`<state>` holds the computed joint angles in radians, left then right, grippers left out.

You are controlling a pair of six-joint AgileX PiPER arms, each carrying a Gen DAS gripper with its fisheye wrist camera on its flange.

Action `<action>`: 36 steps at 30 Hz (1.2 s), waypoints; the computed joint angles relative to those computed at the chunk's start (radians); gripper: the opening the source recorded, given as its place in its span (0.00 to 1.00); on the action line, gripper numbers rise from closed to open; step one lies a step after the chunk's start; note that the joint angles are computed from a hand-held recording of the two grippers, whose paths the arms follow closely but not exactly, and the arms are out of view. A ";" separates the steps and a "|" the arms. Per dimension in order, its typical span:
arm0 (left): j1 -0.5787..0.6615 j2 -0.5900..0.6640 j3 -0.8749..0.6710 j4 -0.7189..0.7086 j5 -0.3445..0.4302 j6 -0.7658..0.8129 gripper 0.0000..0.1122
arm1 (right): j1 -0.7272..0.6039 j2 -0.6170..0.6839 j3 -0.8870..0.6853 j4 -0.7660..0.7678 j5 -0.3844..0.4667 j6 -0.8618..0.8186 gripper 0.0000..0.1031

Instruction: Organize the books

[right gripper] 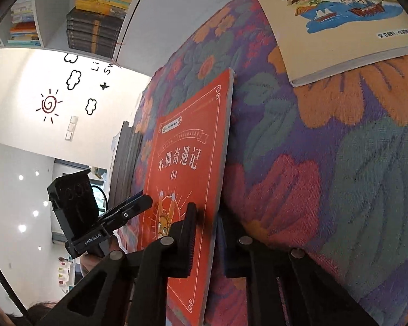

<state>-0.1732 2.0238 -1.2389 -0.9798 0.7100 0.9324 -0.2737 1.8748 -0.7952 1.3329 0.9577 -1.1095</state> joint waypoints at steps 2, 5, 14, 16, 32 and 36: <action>0.001 0.002 0.001 -0.007 -0.007 0.011 0.26 | 0.001 -0.019 0.020 0.011 -0.017 -0.024 0.11; -0.002 0.000 0.009 -0.021 -0.020 0.029 0.26 | 0.016 -0.036 0.044 0.047 -0.050 -0.068 0.11; -0.008 -0.004 0.024 -0.051 -0.048 0.067 0.26 | 0.033 -0.070 0.110 0.148 -0.096 -0.180 0.11; -0.014 -0.009 0.032 -0.056 -0.062 0.074 0.26 | 0.039 -0.080 0.123 0.172 -0.111 -0.192 0.11; -0.002 -0.012 0.031 -0.075 -0.024 0.034 0.25 | 0.157 -0.259 0.198 0.228 -0.274 -0.120 0.15; 0.005 -0.040 0.050 -0.094 -0.016 0.057 0.25 | 0.167 -0.342 0.198 0.192 -0.258 -0.054 0.15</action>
